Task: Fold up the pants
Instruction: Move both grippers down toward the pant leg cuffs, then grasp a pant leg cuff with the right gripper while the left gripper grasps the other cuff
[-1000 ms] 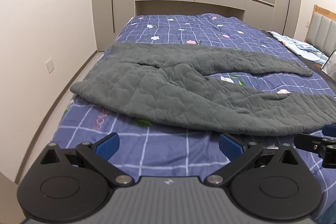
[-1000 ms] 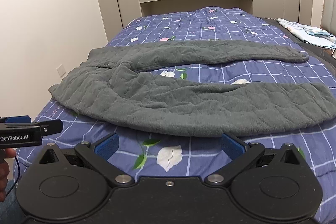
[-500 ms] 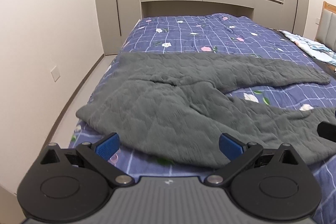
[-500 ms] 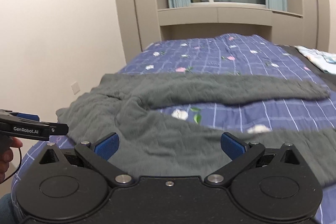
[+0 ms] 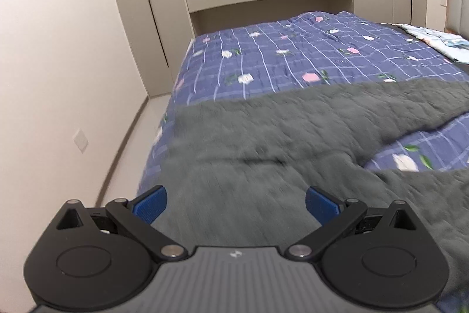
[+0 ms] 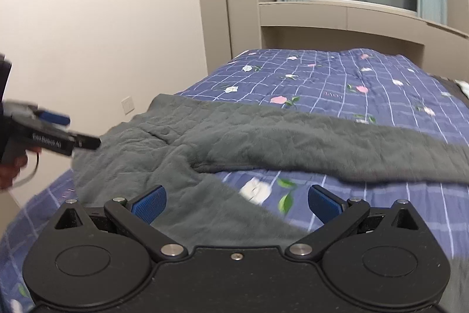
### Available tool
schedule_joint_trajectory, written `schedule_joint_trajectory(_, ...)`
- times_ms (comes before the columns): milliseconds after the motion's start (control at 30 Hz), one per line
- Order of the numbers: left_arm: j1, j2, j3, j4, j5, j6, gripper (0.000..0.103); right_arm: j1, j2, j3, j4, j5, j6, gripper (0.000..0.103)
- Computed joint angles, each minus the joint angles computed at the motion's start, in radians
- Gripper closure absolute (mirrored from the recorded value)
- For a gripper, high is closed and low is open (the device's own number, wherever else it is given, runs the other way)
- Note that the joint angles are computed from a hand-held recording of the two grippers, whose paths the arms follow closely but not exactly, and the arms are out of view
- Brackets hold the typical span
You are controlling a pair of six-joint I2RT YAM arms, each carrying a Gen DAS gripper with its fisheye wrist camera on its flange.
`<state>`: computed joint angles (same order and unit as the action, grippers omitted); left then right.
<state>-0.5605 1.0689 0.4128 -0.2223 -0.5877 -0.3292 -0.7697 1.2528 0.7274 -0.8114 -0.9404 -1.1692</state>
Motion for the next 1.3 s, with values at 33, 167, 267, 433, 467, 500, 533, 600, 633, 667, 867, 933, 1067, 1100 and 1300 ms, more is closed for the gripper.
schedule_joint_trajectory(33, 0.041, 0.026, 0.003, 0.055, 0.017, 0.06, 0.0, 0.032, 0.021, 0.01, 0.053, 0.013, 0.036, 0.0)
schedule_joint_trajectory(167, 0.211, 0.175, 0.007, 0.336, 0.134, 0.289, 0.0, 0.147, 0.155, 0.091, 0.227, 0.056, 0.136, 0.0)
schedule_joint_trajectory(267, 0.341, 0.325, 0.075, 0.441, 0.29, 0.387, 0.0, 0.233, 0.303, 0.205, 0.294, 0.096, 0.199, 0.0)
schedule_joint_trajectory(433, 0.508, 0.577, 0.299, 0.423, 0.483, 0.423, 0.0, 0.349, 0.53, 0.43, 0.345, 0.167, 0.276, 0.0)
schedule_joint_trajectory(467, 0.529, 0.622, 0.345, 0.421, 0.506, 0.437, 0.0, 0.37, 0.577, 0.488, 0.338, 0.191, 0.281, 0.0)
schedule_joint_trajectory(500, 0.545, 0.664, 0.383, 0.433, 0.523, 0.453, 0.0, 0.386, 0.622, 0.545, 0.326, 0.205, 0.281, 0.0)
schedule_joint_trajectory(533, 0.56, 0.709, 0.413, 0.46, 0.54, 0.473, 0.0, 0.403, 0.67, 0.605, 0.32, 0.218, 0.29, 0.0)
schedule_joint_trajectory(600, 0.585, 0.795, 0.485, 0.494, 0.58, 0.534, 0.0, 0.428, 0.758, 0.725, 0.281, 0.247, 0.3, 0.0)
schedule_joint_trajectory(633, 0.594, 0.833, 0.525, 0.491, 0.6, 0.566, 0.0, 0.442, 0.81, 0.801, 0.245, 0.262, 0.305, 0.0)
schedule_joint_trajectory(667, 0.603, 0.87, 0.57, 0.475, 0.628, 0.595, 0.0, 0.449, 0.854, 0.863, 0.216, 0.269, 0.306, 0.001)
schedule_joint_trajectory(867, 0.625, 1.041, 0.793, 0.363, 0.804, 0.7, 0.0, 0.481, 1.112, 1.234, 0.02, 0.319, 0.291, 0.007)
schedule_joint_trajectory(933, 0.621, 1.107, 0.897, 0.276, 0.809, 0.729, 0.0, 0.486, 1.181, 1.336, -0.033, 0.329, 0.289, 0.012)
schedule_joint_trajectory(1067, 0.621, 1.22, 1.096, 0.097, 0.815, 0.726, 0.0, 0.489, 1.284, 1.486, -0.077, 0.344, 0.314, 0.015)
schedule_joint_trajectory(1100, 0.624, 1.25, 1.154, 0.034, 0.825, 0.732, 0.0, 0.488, 1.302, 1.513, -0.084, 0.345, 0.321, 0.015)
schedule_joint_trajectory(1300, 0.635, 1.362, 1.351, -0.182, 0.838, 0.74, 0.002, 0.491, 1.49, 1.844, -0.308, 0.357, 0.299, 0.02)
